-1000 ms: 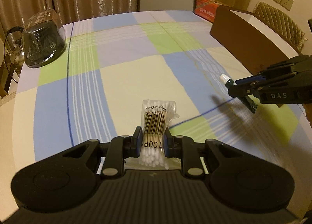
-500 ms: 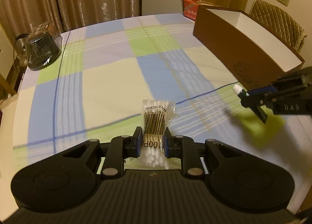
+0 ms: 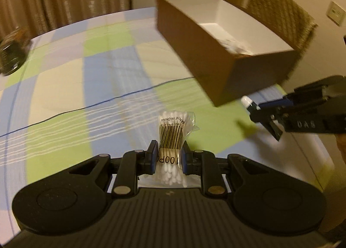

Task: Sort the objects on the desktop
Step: 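Lift the swab bag and green tube and carry both over the box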

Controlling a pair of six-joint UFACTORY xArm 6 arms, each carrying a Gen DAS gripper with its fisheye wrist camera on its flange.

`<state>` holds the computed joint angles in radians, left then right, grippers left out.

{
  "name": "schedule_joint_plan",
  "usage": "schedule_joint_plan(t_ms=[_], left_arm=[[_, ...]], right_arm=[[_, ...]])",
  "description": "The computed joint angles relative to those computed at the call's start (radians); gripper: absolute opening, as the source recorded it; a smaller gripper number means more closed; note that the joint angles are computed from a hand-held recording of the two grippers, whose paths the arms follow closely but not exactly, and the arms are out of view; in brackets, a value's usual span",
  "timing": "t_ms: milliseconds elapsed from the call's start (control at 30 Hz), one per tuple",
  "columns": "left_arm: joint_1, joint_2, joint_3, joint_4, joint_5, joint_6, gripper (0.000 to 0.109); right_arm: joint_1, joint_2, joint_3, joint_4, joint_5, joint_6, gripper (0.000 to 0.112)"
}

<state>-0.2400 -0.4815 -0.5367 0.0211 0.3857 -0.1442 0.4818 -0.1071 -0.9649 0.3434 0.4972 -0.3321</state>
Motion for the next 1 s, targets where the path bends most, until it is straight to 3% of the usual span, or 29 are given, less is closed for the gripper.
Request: schedule_joint_plan(t_ms=[367,600,733,1000], left_arm=[[-0.075,-0.023,-0.005,-0.154,-0.032,0.188,0.017],[-0.086,-0.053,-0.006,-0.209,-0.04,0.28,0.017],[-0.085,-0.032,-0.031,-0.231,-0.039,0.301,0.017],[-0.085,0.092,-0.141,-0.218,-0.068,0.276,0.017]], right_arm=[[-0.017,-0.149,0.112,-0.214,-0.039,0.26,0.016],[-0.011,-0.182,0.124,-0.297,-0.036,0.341,0.016],[-0.023,-0.164,0.092,-0.302,-0.041,0.333,0.016],[-0.074,-0.032,-0.076,-0.15,-0.061,0.128,0.016]])
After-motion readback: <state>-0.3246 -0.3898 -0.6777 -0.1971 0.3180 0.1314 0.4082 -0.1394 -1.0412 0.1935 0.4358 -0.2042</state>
